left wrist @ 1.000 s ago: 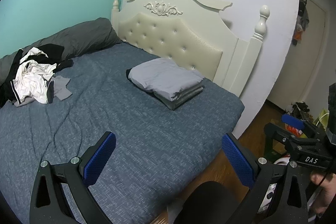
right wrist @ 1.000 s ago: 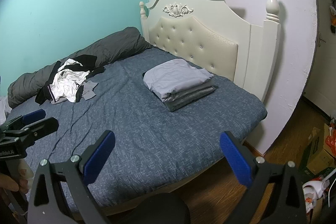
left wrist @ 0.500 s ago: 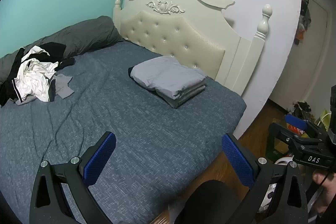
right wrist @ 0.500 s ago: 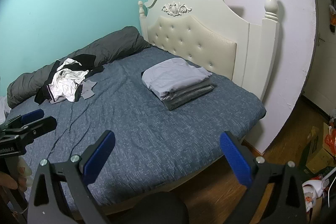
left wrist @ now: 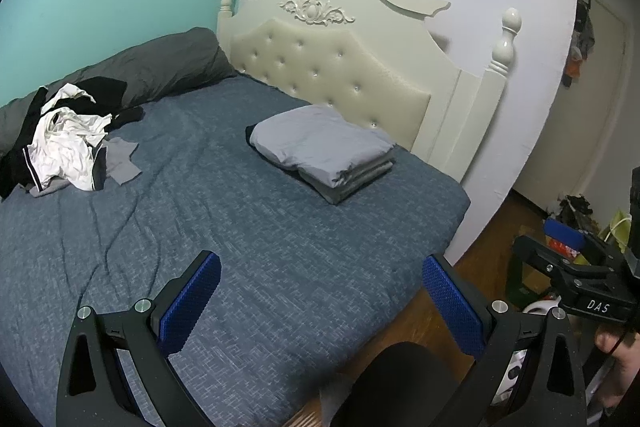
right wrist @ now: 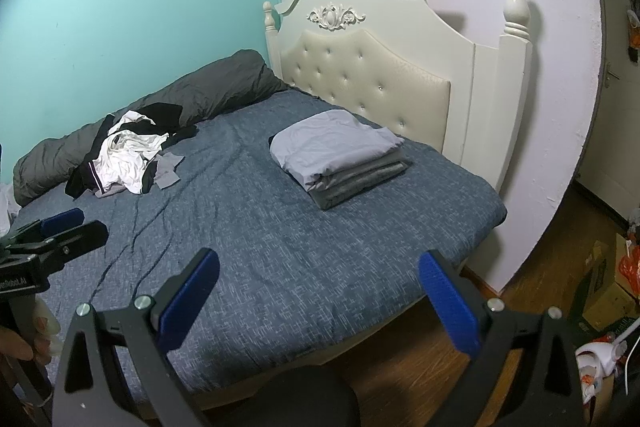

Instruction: Fold clothes

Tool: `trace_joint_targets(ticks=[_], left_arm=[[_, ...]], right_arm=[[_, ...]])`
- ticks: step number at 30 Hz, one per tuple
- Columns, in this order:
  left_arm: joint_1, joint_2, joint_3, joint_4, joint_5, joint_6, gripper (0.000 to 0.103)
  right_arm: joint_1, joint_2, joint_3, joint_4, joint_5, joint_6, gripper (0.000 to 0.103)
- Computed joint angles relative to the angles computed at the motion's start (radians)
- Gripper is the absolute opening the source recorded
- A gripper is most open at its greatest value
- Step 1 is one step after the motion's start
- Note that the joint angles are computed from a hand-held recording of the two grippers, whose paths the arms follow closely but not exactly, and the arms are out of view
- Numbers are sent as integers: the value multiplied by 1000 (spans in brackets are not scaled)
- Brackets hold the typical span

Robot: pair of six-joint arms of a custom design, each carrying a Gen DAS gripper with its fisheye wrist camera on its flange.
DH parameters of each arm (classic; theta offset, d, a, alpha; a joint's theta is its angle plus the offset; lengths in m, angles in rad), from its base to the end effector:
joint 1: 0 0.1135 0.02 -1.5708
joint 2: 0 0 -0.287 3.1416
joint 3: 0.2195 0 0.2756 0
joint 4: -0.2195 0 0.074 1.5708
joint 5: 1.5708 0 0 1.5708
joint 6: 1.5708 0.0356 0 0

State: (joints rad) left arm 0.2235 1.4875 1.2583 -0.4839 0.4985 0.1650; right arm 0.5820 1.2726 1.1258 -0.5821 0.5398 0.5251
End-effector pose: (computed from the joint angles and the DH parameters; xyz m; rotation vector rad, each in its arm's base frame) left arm 0.3464 0.0613 0.3280 0.1908 2.1968 -0.3537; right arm 0.2511 0.1433 0.3382 0.2062 2.1692 0.0001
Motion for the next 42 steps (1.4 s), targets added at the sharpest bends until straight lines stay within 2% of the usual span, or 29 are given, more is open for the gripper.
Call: trace_joint_targets(ticks=[42], left_arm=[[0,3,-6,7,-8,-7,103]], right_arm=[[8,-12,-21,6,-5,38,103]])
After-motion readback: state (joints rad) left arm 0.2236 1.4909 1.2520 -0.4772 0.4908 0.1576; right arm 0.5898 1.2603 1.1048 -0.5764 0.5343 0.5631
